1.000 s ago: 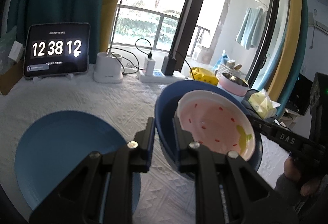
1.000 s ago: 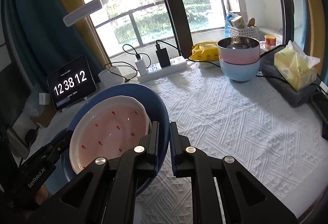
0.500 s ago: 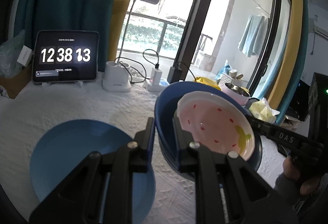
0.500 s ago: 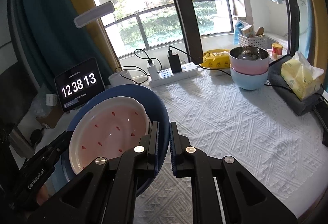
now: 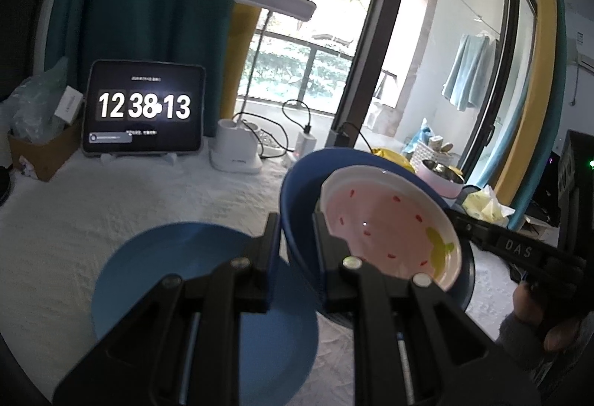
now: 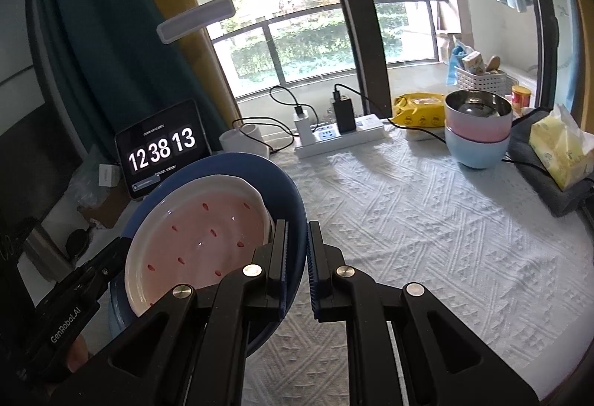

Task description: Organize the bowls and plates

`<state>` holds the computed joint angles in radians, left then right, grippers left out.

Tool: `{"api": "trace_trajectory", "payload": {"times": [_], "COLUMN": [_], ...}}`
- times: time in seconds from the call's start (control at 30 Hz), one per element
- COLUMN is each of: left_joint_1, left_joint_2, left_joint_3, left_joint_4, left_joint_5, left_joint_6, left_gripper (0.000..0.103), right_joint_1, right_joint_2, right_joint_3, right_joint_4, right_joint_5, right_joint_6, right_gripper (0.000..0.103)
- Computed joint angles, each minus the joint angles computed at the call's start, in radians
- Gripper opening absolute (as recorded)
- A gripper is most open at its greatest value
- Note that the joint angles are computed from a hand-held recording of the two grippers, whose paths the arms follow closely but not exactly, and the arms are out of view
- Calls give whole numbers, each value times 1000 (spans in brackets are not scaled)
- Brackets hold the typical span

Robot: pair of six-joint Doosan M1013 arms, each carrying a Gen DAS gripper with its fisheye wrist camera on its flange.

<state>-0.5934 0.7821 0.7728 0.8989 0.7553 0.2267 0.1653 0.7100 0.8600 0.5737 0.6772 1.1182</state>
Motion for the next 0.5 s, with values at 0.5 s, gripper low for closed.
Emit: {"api": "trace_trajectory", "payload": {"times": [0.5], "left_joint_1": [0], "left_joint_2": [-55], "left_joint_3": [95], "left_joint_4": [66], "left_joint_5": [42], "left_joint_6": [-75], "left_gripper": [16], "right_joint_1": [29], "right_joint_2": [13], "right_joint_3": [-21], "right_joint_4": [8], "right_joint_5": [46], "right_joint_6": [-18], "right_gripper": [12]}}
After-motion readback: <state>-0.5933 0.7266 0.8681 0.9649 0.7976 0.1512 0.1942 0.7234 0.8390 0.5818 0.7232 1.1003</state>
